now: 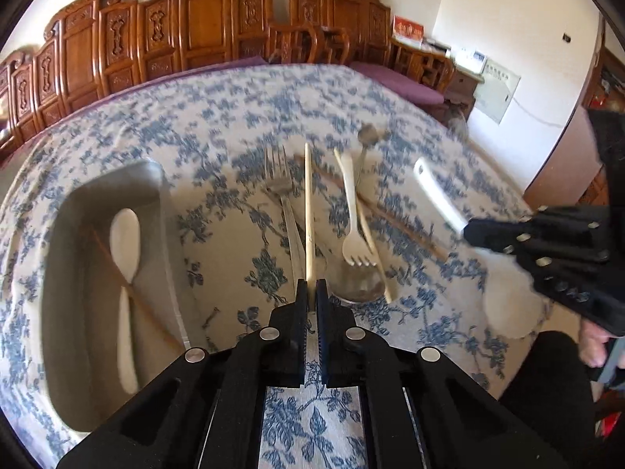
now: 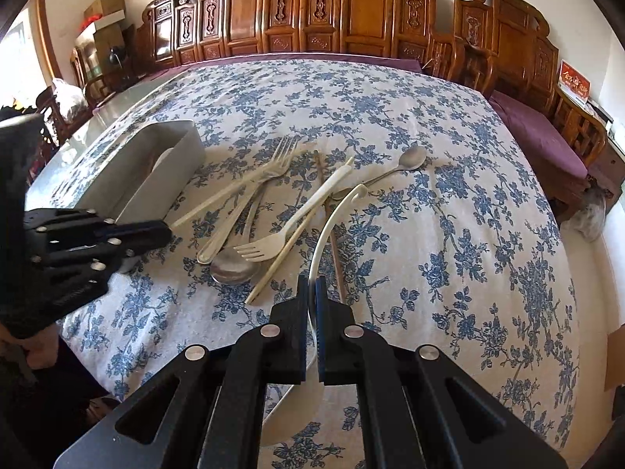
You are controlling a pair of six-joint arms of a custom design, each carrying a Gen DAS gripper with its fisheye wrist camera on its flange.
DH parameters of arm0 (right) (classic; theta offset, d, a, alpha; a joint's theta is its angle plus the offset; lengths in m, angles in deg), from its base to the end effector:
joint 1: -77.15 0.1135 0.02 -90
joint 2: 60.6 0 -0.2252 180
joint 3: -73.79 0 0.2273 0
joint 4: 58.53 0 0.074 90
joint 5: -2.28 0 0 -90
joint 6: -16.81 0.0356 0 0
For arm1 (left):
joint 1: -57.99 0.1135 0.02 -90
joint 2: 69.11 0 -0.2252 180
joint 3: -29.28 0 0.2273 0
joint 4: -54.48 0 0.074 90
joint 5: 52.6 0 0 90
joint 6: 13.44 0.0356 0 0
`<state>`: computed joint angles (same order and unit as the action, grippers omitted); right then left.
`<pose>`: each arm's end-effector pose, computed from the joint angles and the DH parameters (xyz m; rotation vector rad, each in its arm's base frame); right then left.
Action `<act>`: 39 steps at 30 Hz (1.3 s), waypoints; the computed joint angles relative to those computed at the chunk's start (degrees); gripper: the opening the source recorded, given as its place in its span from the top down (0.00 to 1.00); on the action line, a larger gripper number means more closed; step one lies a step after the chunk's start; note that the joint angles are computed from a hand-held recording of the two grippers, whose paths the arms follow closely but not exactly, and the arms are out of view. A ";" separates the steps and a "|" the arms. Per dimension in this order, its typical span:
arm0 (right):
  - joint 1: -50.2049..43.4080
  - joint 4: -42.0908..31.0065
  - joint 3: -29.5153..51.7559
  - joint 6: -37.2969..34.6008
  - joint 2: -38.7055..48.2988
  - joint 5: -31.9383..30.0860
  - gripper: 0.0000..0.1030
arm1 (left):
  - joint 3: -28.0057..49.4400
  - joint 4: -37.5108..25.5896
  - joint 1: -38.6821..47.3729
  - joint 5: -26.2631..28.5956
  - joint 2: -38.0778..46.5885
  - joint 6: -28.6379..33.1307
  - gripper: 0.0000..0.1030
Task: Organize utensils
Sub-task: 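Grasp a wooden chopstick with the left tool while the right tool holds the white spoon, then place the chopstick into the grey tray with the left tool while the right tool carries the spoon toward it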
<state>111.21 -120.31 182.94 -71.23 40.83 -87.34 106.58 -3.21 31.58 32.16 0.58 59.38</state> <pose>0.2936 0.1982 0.2760 -0.6974 2.4341 0.2459 0.2140 -0.1027 0.2709 0.1567 2.4481 -0.2265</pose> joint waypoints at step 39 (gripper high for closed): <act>13.13 -7.71 25.05 3.32 13.60 2.37 0.96 | -4.69 -15.98 28.51 6.30 -20.17 13.46 0.97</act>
<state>124.35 -128.02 207.99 -67.90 54.44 -84.97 101.89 -19.19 60.08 38.46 -19.59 72.85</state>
